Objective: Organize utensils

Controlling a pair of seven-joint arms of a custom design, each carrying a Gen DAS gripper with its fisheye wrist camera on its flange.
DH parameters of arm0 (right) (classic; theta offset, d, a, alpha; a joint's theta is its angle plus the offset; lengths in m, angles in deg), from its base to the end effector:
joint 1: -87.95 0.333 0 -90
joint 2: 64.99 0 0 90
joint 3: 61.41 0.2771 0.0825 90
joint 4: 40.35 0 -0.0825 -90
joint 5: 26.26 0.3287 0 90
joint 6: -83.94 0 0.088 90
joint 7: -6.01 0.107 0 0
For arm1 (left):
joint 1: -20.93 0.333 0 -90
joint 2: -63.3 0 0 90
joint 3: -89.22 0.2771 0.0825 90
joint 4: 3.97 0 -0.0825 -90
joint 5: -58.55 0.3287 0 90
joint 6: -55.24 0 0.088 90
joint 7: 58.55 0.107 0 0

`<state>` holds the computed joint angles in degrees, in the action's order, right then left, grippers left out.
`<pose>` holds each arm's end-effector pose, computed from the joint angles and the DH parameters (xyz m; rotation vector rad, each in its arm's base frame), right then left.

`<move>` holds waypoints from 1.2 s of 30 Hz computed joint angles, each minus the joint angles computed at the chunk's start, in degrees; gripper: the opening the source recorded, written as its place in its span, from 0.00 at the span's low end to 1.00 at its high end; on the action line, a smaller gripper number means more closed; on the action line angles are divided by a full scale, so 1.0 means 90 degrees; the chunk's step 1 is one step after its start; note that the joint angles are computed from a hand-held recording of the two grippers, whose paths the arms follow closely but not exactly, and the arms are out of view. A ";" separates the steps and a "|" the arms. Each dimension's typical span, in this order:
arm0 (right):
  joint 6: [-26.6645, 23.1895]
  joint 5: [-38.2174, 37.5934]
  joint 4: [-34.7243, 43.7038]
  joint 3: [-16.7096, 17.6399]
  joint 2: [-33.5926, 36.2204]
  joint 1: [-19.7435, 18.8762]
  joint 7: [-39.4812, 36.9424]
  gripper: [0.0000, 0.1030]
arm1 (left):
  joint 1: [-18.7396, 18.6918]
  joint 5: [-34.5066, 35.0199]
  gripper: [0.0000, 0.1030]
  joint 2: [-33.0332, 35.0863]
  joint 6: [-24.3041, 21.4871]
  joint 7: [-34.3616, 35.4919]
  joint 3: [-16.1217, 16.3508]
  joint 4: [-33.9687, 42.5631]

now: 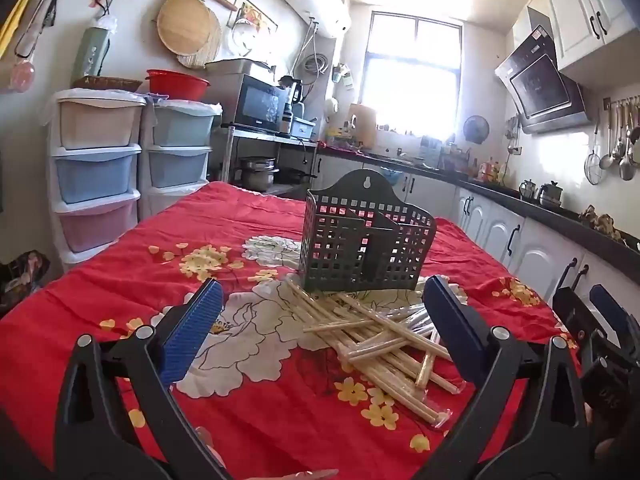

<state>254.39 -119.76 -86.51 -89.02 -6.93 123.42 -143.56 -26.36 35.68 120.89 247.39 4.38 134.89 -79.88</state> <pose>0.6528 0.3398 0.3821 -1.3140 1.2067 -1.0458 0.6719 -0.2200 0.3962 -1.5200 1.3143 -1.1865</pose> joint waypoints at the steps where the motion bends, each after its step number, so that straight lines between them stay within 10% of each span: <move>1: -0.0008 -0.0004 -0.0011 -0.0007 -0.0006 0.0007 0.0007 0.94 | -0.0014 -0.0005 0.90 0.0014 -0.0002 -0.0003 0.0028 0.0001; 36: -0.0133 -0.0352 -0.0192 0.0184 -0.0171 0.0005 0.0201 0.94 | -0.0087 -0.0339 0.90 -0.0095 0.0118 0.0401 -0.0023 -0.0184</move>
<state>253.19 -122.92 -88.23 -87.36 -8.47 123.47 -141.75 -27.15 32.63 120.04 248.45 7.99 134.69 -81.54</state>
